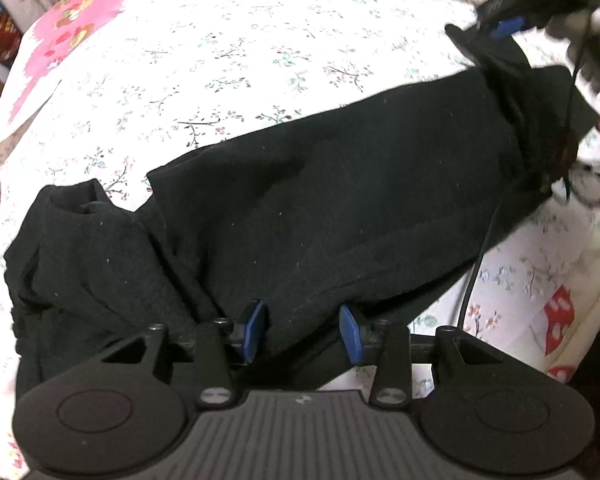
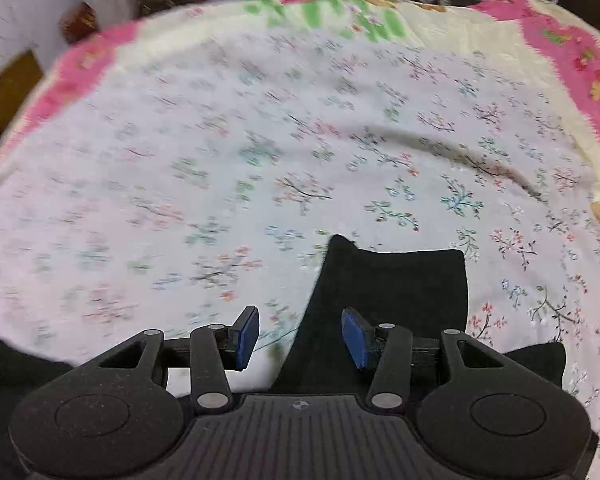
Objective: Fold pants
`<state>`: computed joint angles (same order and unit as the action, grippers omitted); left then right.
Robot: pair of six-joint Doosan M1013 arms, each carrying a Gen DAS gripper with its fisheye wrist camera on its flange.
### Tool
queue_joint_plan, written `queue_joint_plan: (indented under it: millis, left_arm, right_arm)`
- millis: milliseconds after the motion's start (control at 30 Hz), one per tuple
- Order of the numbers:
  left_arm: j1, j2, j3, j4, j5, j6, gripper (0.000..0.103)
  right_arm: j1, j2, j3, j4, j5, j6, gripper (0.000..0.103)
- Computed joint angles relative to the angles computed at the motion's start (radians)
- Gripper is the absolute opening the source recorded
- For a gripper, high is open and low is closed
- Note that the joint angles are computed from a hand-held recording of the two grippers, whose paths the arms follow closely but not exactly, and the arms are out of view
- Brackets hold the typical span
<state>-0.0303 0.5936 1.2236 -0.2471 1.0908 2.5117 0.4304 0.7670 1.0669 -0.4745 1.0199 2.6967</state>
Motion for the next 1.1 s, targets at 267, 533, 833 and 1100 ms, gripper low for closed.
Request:
queue_joint_plan:
  millis: [267,533,833,1100]
  left_arm:
    - [0.017,0.030,-0.029,-0.069,0.041,0.018,0.049]
    - [0.001,0.036,-0.050,-0.097,0.063,0.041,0.050]
    - [-0.040,0.054,-0.086,-0.131,0.120,0.160,0.050]
    - [-0.065,0.056,-0.101,-0.119,0.132,0.191,0.050]
  right_arm:
    - [-0.008,0.080,-0.073,-0.024,0.171,0.031,0.015]
    - [-0.026,-0.040,0.097,0.005,0.007,0.188,0.000]
    - [0.000,-0.223,0.381,-0.081,-0.118,0.705,0.000]
    - [0.006,-0.227,0.462,-0.070,-0.154,0.868,0.000]
